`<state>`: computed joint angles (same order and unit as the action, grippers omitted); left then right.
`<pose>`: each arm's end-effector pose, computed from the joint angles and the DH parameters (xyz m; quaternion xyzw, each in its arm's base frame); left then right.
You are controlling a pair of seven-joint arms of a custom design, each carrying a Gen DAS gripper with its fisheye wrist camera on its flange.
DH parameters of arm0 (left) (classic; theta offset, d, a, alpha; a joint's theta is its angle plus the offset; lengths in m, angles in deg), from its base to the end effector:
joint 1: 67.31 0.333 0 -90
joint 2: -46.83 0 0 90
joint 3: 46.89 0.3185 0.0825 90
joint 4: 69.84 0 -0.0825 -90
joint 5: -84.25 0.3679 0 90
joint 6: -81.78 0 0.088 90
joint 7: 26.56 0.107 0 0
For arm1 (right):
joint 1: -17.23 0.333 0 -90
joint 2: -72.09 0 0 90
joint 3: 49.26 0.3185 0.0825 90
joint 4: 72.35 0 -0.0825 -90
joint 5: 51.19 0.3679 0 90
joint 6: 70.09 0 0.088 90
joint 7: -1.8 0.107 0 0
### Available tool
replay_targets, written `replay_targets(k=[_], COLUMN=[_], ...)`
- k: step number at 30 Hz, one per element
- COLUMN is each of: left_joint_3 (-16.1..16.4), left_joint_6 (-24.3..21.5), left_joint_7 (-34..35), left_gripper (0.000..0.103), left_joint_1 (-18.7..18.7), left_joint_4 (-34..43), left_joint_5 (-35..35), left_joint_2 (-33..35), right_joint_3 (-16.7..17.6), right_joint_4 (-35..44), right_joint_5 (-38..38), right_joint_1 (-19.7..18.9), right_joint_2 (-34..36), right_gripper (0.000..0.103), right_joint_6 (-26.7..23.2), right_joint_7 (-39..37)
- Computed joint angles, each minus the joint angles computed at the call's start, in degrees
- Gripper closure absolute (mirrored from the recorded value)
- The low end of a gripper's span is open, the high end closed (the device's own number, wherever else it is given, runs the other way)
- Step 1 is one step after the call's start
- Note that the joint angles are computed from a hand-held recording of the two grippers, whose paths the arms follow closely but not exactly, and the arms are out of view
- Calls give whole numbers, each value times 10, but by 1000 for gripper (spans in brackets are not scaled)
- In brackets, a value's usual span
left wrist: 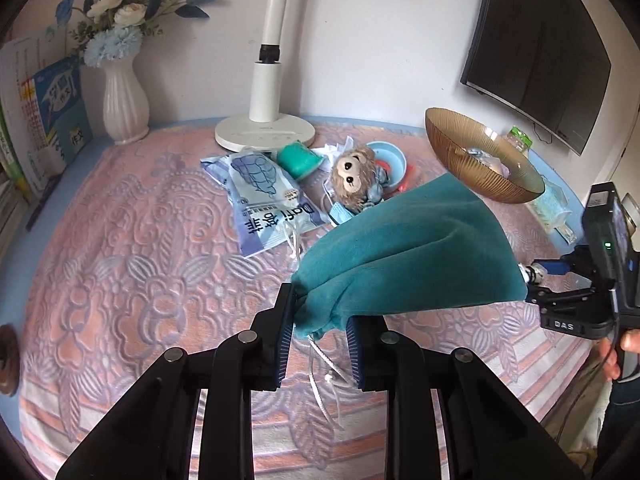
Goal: Organize soft objects
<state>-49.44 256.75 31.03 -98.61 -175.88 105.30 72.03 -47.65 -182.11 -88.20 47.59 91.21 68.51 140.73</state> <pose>0.5475 -0.3964 0.3859 -0.5250 0.7639 -0.3445 0.1488 0.5330 0.3280 0.3504 -0.7385 0.6304 -0.2308 0.0631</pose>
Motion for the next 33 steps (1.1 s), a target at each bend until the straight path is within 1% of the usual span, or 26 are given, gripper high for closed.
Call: replay_targets(k=[3, 5, 6, 7, 9, 10, 11, 12, 13, 14, 15, 16, 17, 18, 19, 21, 23, 24, 25, 26, 27, 28, 29, 30, 31, 33], left_joint_3=[24, 54, 78, 82, 63, 47, 42, 24, -15, -65, -97, -109, -101, -74, -59, -39, 11, 15, -1, -28, -53, -65, -61, -60, -61, -90], left_joint_6=[-19, -34, -48, -64, -83, -85, -83, -81, -81, -84, -79, -68, -48, -28, -20, -22, -49, -59, -70, -79, -85, -88, -94, -102, -87, -64], left_joint_7=[-15, -39, -61, -69, -65, -59, -62, -57, -12, 23, 87, 111, 103, 90, 85, 82, 58, 55, 69, 94, 117, 129, 129, 134, 137, 165], left_gripper=[82, 82, 82, 82, 79, 69, 63, 54, 38, 29, 20, 18, 17, 13, 10, 9, 9, 9, 9, 9, 13, 28, 32, 47, 56, 64], left_joint_1=[-28, -58, -83, -90, -80, -67, -64, -49, -17, 25, 51, 61, 57, 36, 24, 6, -41, -47, -36, -16, 1, 9, 4, 1, 3, 28], left_joint_4=[19, 32, 40, 48, 61, 63, 63, 61, 57, 53, 44, 34, 20, 10, 7, 16, 49, 64, 81, 96, 111, 121, 130, 138, 130, 109], left_joint_5=[21, 56, 86, 103, 116, 115, 121, 125, 93, 75, 20, 2, 11, 17, 14, 10, 37, 46, 42, 27, 10, -4, -10, -14, -16, -43], left_joint_2=[12, 20, 26, 32, 47, 53, 57, 58, 58, 60, 58, 53, 44, 35, 31, 33, 48, 58, 70, 83, 97, 107, 115, 120, 117, 109], right_joint_3=[-1, 1, -1, -2, -2, -1, -10, -14, -8, 1, 11, 9, -3, -14, -25, -43, -46, -47, -46, -52, -46, -46, -49, -54, -59, -79], right_joint_4=[-21, -32, -41, -44, -43, -51, -64, -83, -103, -122, -145, -158, -170, -178, -183, -190, -199, -200, -197, -197, -189, -185, -182, -182, -176, -177], right_joint_5=[-19, -19, -20, -16, 4, 13, -5, -17, -2, 25, 55, 63, 54, 39, 22, -17, -30, -34, -31, -39, -24, -17, -18, -21, -25, -51], right_joint_1=[8, 1, -4, -8, -14, -19, -14, -15, -28, -44, -60, -59, -51, -42, -33, -21, -26, -28, -33, -30, -40, -42, -40, -36, -33, -17], right_joint_2=[-22, -29, -32, -29, -14, -11, -16, -26, -34, -41, -47, -52, -57, -60, -63, -69, -69, -68, -64, -64, -59, -56, -54, -54, -49, -47], right_gripper=[58, 58, 58, 57, 57, 56, 53, 49, 39, 31, 29, 28, 28, 27, 26, 25, 25, 25, 25, 25, 25, 25, 25, 25, 25, 28], right_joint_6=[3, 32, 50, 58, 63, 80, 100, 130, 167, 204, 244, 261, 271, 276, 279, 281, 298, 303, 308, 313, 314, 315, 318, 322, 329, 348], right_joint_7=[21, 35, 50, 62, 77, 77, 96, 106, 91, 65, 31, 21, 24, 32, 43, 77, 89, 94, 90, 101, 83, 77, 79, 83, 86, 107])
